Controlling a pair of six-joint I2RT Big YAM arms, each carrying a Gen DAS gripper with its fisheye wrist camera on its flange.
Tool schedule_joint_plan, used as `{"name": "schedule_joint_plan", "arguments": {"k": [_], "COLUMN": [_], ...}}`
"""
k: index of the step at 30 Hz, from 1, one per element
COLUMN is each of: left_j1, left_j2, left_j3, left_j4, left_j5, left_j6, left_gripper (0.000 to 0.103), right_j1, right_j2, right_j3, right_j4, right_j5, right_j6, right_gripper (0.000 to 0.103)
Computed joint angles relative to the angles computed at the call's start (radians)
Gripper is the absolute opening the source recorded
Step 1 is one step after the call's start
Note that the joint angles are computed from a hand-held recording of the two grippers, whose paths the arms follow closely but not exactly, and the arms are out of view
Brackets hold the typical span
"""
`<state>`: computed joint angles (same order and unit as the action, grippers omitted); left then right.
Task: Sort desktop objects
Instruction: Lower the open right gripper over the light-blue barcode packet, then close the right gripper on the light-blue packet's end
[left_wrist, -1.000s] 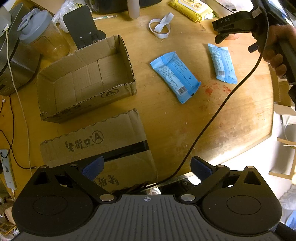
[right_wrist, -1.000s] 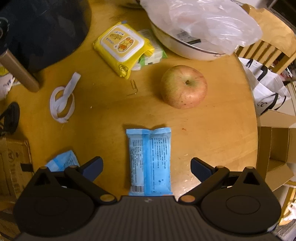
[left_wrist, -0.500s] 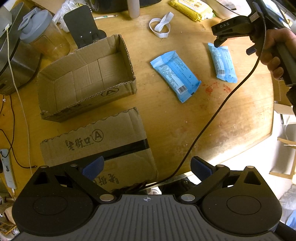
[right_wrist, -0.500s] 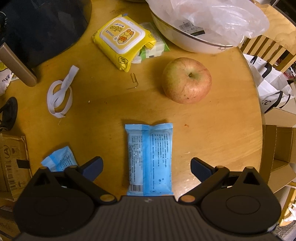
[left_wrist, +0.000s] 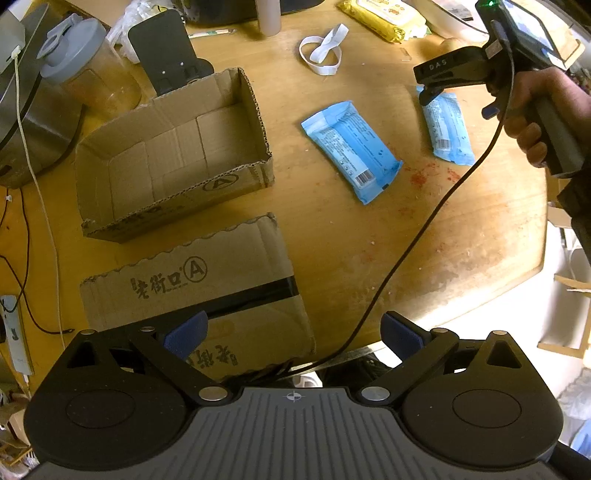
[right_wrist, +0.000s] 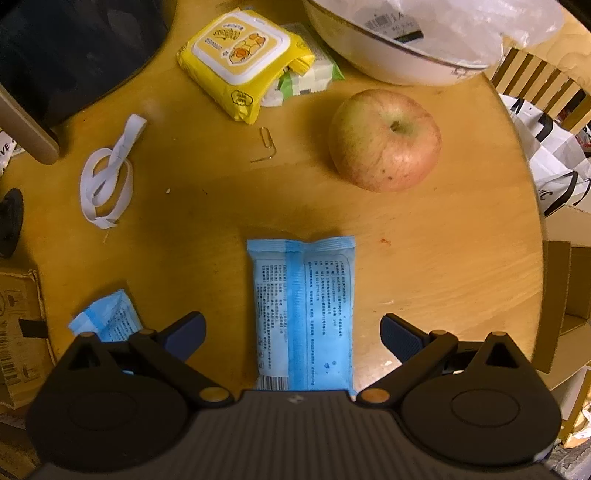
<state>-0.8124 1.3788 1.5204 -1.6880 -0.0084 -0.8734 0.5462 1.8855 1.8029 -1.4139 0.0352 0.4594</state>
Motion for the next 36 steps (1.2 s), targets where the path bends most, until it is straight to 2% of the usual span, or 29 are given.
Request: {"name": "schedule_joint_plan", "arguments": {"k": [7, 14, 36], "left_j1": [0.002, 0.004, -0.015], "left_j2": [-0.001, -0.002, 0.008], "left_j3": [-0.001, -0.003, 0.012], "left_j4": [0.002, 0.006, 0.011], "left_j5": [0.001, 0.003, -0.007], "left_j6": [-0.003, -0.006, 0.039], "left_gripper": [0.103, 0.103, 0.103], "right_j1": [-0.006, -0.008, 0.002], "right_j2": [-0.003, -0.003, -0.034], "right_j3": [-0.053, -0.092, -0.134], "right_j4": [0.058, 0.096, 0.120], "right_j5": [-0.026, -0.017, -0.002], "right_j6": [0.005, 0.020, 0.037], "right_gripper": [0.103, 0.103, 0.103]}}
